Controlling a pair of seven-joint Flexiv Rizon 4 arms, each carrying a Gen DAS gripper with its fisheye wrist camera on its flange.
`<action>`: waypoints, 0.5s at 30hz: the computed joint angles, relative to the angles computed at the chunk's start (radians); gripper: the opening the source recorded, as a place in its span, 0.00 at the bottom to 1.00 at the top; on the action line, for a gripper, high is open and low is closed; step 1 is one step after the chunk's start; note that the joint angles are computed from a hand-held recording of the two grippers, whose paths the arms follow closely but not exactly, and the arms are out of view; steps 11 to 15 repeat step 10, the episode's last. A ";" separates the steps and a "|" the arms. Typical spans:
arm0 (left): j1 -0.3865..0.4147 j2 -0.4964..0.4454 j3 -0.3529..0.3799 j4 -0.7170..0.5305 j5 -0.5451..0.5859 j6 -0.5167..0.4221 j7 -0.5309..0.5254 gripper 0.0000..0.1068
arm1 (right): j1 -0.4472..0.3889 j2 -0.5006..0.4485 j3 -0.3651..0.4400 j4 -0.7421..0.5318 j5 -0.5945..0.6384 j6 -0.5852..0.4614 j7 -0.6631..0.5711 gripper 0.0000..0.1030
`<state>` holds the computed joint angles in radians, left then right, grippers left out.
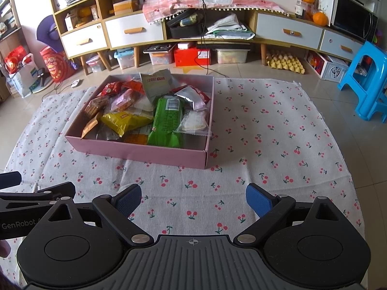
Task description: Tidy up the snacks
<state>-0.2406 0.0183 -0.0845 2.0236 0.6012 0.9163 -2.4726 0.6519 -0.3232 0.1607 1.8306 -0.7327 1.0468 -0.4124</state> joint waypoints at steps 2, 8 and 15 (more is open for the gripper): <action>0.000 -0.001 0.000 -0.001 -0.001 -0.001 0.002 0.96 | 0.000 0.000 0.000 0.000 0.000 0.000 -0.001 0.92; -0.001 0.001 -0.001 0.001 0.006 -0.001 0.003 0.96 | 0.001 -0.001 0.000 -0.003 0.003 -0.003 -0.004 0.92; 0.001 -0.002 0.001 0.007 -0.012 0.013 0.017 0.96 | 0.002 -0.001 0.001 -0.004 0.004 -0.005 -0.005 0.92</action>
